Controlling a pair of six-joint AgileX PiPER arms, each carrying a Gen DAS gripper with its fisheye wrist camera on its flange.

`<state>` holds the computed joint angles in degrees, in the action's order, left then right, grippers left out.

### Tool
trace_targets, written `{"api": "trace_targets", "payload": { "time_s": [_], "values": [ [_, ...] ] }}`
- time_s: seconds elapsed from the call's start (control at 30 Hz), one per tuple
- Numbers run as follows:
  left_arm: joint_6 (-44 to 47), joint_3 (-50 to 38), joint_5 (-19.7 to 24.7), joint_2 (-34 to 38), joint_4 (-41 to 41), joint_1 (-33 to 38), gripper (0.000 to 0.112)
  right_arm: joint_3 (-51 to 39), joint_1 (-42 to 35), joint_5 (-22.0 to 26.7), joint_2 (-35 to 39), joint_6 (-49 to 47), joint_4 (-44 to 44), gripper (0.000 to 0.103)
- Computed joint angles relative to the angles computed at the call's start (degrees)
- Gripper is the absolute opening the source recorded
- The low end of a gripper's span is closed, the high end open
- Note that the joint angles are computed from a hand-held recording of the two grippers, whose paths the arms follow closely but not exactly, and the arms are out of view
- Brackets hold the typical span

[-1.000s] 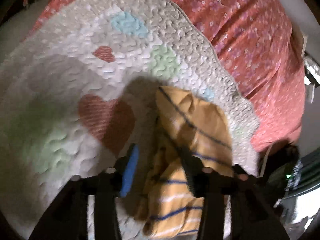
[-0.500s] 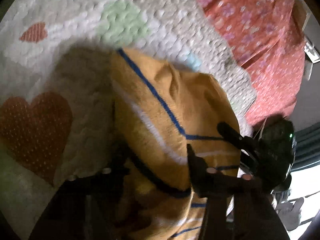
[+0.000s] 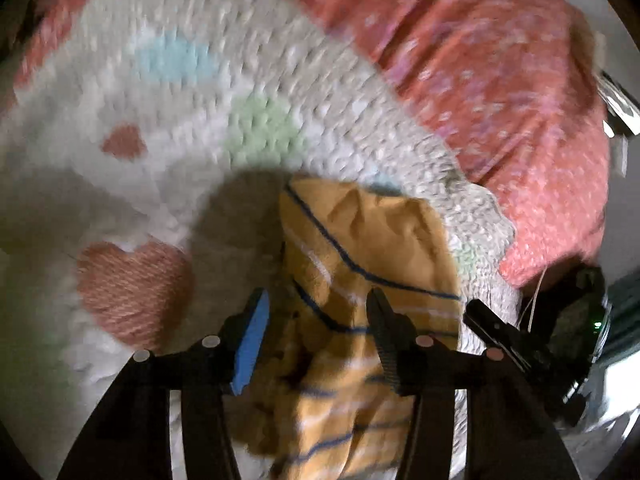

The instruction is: Fold small clothes

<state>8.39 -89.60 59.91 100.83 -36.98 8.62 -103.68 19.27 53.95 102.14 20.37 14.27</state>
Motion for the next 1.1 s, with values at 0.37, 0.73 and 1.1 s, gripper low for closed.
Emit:
{"api": "trace_targets", "payload": {
  "time_s": [0.37, 0.73, 1.1],
  "values": [
    [-3.8, 4.2, 4.8, 2.7, 10.9, -3.1, 0.052, 17.6, 7.0, -1.4, -8.3, 0.5, 1.9, 0.016],
    [-5.0, 11.8, -0.3, -5.6, 24.5, -6.5, 0.054, 29.3, 8.0, -6.4, -16.0, 1.4, 2.1, 0.014],
    [13.3, 15.9, 8.9, -7.4, -0.7, 7.1, 0.054, 29.6, 8.9, -6.5, -16.8, 1.8, 0.3, 0.015]
  ]
}}
